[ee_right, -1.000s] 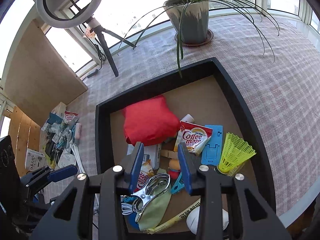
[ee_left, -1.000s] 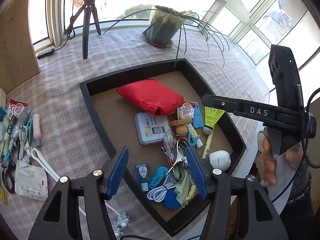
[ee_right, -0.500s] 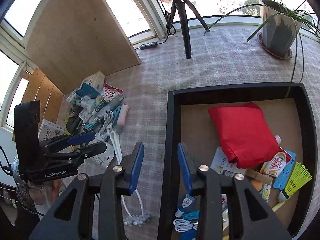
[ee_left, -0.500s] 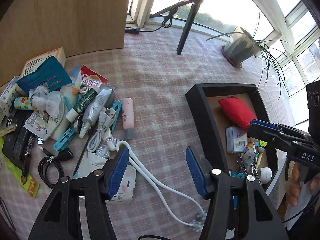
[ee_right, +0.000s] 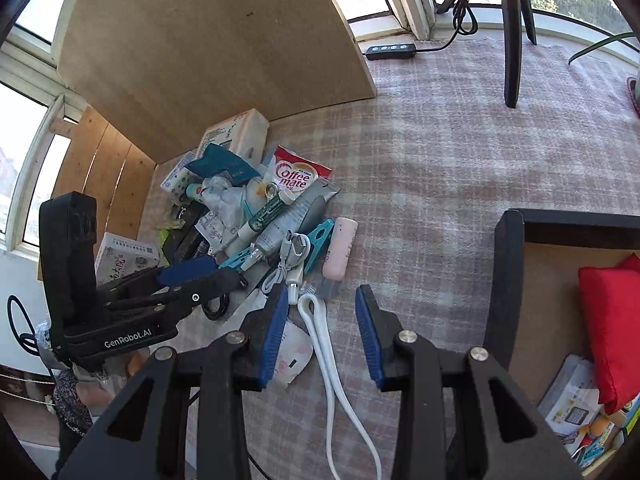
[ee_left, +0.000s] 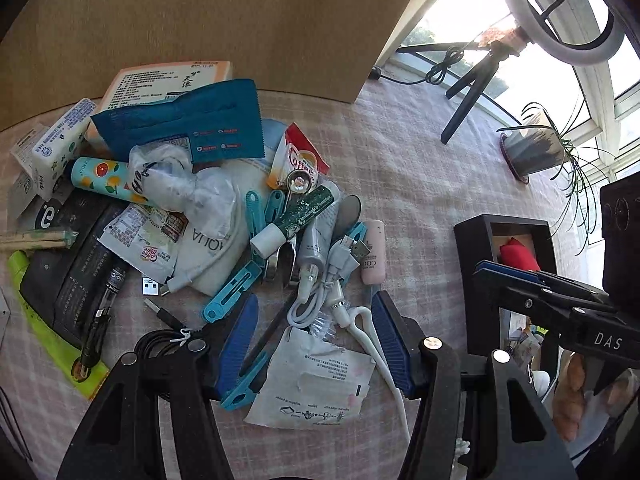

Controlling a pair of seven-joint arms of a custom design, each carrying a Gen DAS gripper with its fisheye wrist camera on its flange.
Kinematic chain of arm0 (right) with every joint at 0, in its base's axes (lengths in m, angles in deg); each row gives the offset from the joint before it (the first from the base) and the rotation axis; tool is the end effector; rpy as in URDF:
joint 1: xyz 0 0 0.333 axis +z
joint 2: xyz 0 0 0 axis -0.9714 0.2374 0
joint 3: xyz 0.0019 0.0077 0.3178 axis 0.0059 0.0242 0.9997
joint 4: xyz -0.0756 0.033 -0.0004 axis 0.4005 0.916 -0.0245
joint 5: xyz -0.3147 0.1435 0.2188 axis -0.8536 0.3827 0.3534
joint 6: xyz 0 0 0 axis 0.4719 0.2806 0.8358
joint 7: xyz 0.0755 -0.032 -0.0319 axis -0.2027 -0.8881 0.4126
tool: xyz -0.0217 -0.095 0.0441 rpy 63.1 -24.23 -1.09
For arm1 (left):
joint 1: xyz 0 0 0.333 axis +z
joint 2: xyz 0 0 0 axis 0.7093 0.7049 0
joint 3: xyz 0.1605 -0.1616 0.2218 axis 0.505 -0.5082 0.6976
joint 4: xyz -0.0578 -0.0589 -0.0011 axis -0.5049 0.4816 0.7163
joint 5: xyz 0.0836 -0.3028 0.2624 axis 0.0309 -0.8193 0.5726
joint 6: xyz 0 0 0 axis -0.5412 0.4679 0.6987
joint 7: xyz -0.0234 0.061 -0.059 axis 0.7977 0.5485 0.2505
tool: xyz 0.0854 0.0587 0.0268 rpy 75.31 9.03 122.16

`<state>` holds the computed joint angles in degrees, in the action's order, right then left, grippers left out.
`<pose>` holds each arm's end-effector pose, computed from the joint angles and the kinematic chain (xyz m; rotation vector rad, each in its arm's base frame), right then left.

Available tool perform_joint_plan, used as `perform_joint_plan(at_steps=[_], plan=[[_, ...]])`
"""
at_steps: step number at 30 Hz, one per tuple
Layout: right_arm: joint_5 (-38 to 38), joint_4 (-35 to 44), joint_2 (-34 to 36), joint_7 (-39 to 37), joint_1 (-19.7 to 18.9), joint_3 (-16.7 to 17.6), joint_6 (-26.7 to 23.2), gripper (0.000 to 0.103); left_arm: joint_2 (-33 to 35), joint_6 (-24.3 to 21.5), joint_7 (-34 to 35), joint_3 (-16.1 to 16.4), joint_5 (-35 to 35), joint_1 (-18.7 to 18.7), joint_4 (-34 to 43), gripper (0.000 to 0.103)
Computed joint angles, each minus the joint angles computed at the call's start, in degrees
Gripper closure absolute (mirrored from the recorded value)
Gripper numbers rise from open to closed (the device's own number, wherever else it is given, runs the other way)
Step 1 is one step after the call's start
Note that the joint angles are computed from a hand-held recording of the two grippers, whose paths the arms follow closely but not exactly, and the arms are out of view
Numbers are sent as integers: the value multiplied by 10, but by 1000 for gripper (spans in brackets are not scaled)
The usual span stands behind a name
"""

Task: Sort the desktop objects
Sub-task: 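Grasp a white toothpaste tube with the left gripper while the right grasps a pink bottle, then carry the tube and pink bottle into the tray and open both grippers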

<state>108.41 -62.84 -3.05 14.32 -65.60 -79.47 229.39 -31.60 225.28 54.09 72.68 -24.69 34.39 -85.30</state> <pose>0.5279 0.1056 0.3675 -1.9219 1.7656 0.2552 0.5613 -0.2691 0.3366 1.9794 -2.2189 0.6455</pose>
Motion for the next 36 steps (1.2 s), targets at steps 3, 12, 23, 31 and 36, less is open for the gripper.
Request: perform_joint_plan(at_steps=[3, 12, 23, 31, 36], plan=[[-16, 21, 31, 22, 2, 6, 4, 68, 19, -5, 0, -1, 4, -2, 13, 50], [-76, 67, 106, 84, 4, 29, 24, 68, 54, -13, -1, -6, 12, 1, 45, 73], [-155, 82, 139, 128, 7, 43, 53, 80, 73, -6, 5, -9, 36, 1, 65, 85], [-130, 44, 108, 90, -7, 44, 43, 83, 28, 18, 65, -33, -46, 29, 3, 86], [-96, 12, 75, 58, -10, 37, 42, 83, -14, 34, 118, -40, -133, 37, -45, 86]])
